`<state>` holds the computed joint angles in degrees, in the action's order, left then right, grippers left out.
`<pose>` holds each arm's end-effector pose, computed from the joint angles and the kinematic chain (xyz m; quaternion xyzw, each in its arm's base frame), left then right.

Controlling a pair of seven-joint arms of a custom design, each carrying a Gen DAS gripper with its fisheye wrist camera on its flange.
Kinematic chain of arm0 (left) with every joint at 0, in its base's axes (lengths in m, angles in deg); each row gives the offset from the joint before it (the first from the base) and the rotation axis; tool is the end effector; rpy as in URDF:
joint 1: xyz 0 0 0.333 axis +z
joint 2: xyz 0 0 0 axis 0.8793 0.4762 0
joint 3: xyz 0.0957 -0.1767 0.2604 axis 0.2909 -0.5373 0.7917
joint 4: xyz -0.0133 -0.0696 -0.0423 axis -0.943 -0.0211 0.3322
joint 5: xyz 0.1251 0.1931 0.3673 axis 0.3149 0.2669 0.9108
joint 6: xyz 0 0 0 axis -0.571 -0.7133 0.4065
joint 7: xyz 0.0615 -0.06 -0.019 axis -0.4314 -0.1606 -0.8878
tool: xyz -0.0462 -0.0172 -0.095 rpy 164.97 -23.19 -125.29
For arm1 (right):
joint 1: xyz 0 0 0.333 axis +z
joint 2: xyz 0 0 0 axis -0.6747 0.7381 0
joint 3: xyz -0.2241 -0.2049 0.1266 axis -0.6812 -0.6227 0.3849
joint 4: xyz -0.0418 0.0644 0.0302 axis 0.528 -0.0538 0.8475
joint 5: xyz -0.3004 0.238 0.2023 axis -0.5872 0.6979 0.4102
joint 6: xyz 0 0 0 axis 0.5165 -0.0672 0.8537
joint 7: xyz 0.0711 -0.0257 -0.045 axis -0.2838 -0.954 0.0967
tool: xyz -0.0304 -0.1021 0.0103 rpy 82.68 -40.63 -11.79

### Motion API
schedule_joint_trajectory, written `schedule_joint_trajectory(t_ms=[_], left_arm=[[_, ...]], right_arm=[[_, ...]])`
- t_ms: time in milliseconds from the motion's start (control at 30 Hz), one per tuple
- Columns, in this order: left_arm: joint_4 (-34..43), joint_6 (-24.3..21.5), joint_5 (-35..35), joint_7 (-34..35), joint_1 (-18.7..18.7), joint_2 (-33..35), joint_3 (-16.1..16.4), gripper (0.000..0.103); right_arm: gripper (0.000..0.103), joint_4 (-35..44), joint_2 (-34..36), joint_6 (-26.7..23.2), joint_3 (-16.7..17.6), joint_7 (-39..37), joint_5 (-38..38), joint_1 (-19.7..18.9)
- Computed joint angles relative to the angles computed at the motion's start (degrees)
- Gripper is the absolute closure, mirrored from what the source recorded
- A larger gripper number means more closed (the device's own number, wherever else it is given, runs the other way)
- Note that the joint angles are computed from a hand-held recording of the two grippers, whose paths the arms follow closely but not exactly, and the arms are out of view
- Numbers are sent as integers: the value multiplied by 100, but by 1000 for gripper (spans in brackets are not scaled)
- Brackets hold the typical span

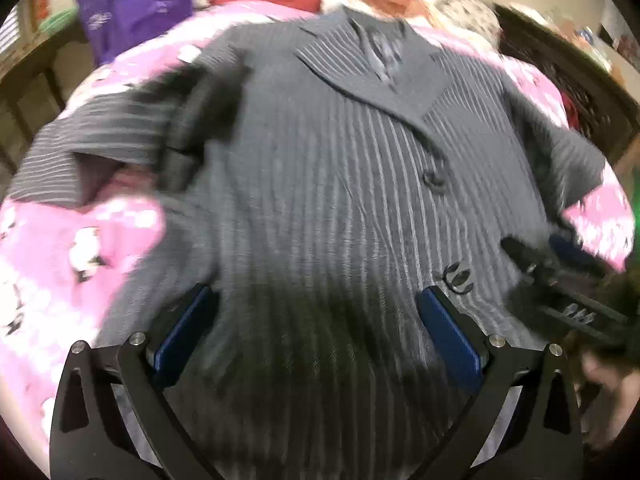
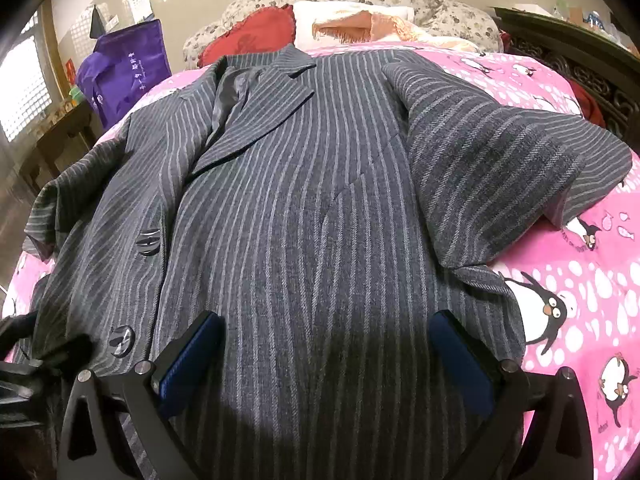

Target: Fold large clothes

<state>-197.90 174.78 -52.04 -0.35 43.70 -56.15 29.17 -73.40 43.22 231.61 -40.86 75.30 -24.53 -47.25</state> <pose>0.4487 -0.1717 0.4121 -0.5930 0.7495 -0.2561 0.1451 0.4076 0.1801 0.3819 -0.5995 0.7290 -0.2195 0.2468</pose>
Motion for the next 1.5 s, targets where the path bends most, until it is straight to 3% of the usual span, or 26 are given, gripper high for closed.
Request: schedule_joint_trajectory(t_ms=[100,200,367,433,533,833,967,1067,1167,1267,1433,1500], left_arm=[[-43,-92,359,-353,301,-486,-232,0],[-47,-93,1147,-905,772,-854,-673,0],[-40,-133,1364,-975,461,-1052,-429,0],[-64,-97,1251,-870,250,-1114,-227,0],[-24,22,1261,-902,248,-1080,-232,0],[122,58,1196,-857,204,-825,-115,0],[127,57,1084,-773,188,-723,-38,0],[119,53,915,-562,113,-604,131,0],[79,26,950,-417,317,-526,153,0],[11,182,1290,-460,865,-470,35,0],[186,296,2025,-1007,1976,-66,-158,0],[285,313,2072,-1057,2089,114,-29,0]], right_arm=[[0,2,1,-13,6,8,-8,0],[0,37,-13,-261,-207,-179,163,259],[0,-85,-158,-317,-338,-248,255,458],[0,-84,-254,-600,-391,-308,410,621],[0,-162,-486,-987,-483,-336,622,905],[0,-225,-543,-918,-435,-357,611,878],[0,79,-544,-1474,-331,-275,417,801],[0,206,-617,-1376,-322,-130,82,720],[0,330,-513,-1325,-341,-102,-83,691],[0,282,-551,-1138,-254,46,-307,624],[0,154,-960,-761,223,546,-730,267],[0,168,-1125,-737,450,650,-911,87]])
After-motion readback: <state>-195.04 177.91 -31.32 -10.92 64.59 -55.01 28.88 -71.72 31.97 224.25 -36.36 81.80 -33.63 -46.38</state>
